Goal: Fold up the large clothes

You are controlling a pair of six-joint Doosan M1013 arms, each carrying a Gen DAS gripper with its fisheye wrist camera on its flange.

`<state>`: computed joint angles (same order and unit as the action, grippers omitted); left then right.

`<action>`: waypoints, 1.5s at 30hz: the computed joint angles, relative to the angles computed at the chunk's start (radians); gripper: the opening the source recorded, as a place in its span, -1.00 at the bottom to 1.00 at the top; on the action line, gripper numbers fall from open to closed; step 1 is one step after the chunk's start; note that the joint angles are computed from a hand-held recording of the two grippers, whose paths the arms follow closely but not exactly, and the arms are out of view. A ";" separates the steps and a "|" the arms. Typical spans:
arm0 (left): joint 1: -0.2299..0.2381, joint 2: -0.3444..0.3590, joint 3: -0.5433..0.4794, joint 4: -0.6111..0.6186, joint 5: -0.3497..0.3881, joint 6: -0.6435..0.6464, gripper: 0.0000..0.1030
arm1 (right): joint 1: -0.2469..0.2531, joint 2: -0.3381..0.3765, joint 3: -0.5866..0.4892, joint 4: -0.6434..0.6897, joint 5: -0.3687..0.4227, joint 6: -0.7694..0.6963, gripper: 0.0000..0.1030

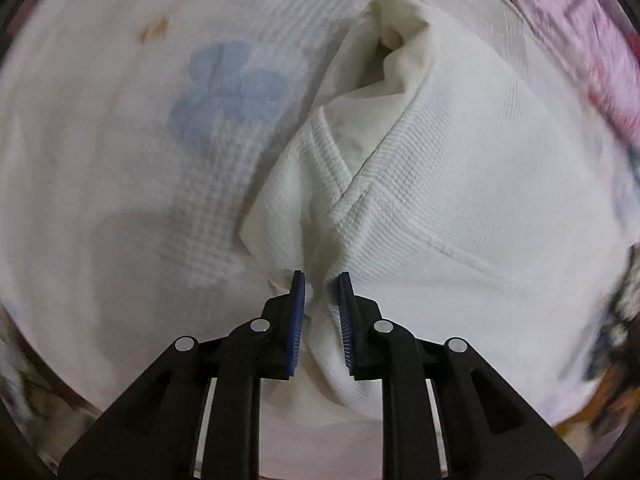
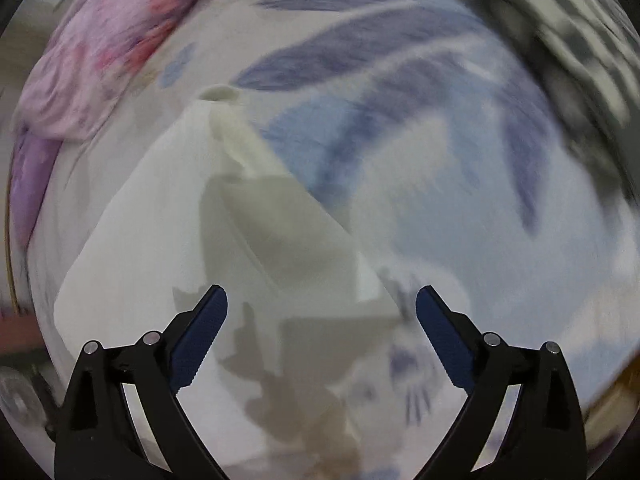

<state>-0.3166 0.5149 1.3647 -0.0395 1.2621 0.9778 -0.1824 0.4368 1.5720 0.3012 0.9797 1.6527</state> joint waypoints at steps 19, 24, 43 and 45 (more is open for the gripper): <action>0.019 -0.024 0.044 -0.121 -0.114 -0.101 -0.60 | -0.076 0.074 0.087 1.235 0.288 -0.289 -0.72; 0.034 -0.017 0.048 -0.119 -0.109 -0.076 -0.47 | -0.107 0.078 0.100 0.854 0.163 -0.074 -0.74; -0.014 0.040 -0.039 0.011 -0.022 -0.059 -0.36 | 0.098 0.109 -0.115 0.048 0.244 -0.028 -1.00; -0.026 0.035 -0.049 0.045 -0.006 -0.056 -0.36 | 0.110 0.086 -0.130 0.029 0.273 0.030 -1.00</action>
<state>-0.3429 0.5495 1.3152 0.0055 1.2560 0.9214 -0.0725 0.5231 1.4417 0.3298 1.2524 1.6831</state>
